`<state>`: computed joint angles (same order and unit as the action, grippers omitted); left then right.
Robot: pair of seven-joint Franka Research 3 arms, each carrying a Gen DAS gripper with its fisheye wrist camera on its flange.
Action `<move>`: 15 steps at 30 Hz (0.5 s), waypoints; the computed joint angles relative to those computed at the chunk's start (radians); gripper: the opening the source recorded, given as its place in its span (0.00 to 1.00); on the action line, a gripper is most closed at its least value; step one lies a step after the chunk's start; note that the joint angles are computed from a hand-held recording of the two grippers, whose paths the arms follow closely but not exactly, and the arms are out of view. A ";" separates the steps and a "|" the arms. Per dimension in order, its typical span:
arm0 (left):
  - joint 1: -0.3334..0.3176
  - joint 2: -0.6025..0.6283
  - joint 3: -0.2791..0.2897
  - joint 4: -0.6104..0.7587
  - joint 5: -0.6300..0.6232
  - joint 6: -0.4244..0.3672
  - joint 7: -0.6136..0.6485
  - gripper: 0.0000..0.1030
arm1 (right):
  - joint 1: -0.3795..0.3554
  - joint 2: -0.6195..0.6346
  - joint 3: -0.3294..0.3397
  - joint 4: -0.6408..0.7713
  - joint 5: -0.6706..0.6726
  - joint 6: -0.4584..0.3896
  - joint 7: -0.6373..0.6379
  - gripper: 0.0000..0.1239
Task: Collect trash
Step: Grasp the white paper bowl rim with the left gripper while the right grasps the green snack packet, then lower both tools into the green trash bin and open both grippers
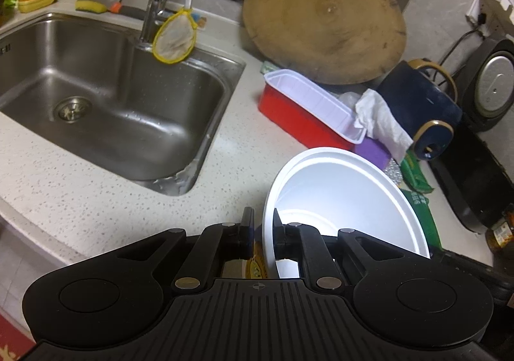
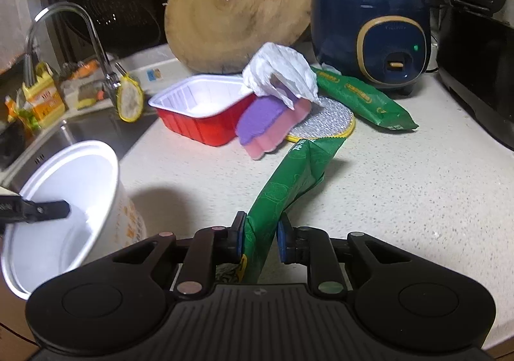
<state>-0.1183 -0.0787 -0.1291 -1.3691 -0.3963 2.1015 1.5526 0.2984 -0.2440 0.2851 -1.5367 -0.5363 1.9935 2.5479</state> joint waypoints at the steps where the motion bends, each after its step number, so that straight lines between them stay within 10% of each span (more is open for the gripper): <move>1: 0.002 -0.012 0.004 -0.016 -0.014 0.001 0.012 0.12 | 0.001 0.004 0.010 0.009 -0.013 -0.009 0.008 0.15; 15: 0.014 -0.248 0.154 -0.274 -0.201 -0.021 0.198 0.12 | 0.141 0.107 0.095 0.214 -0.156 -0.175 0.022 0.15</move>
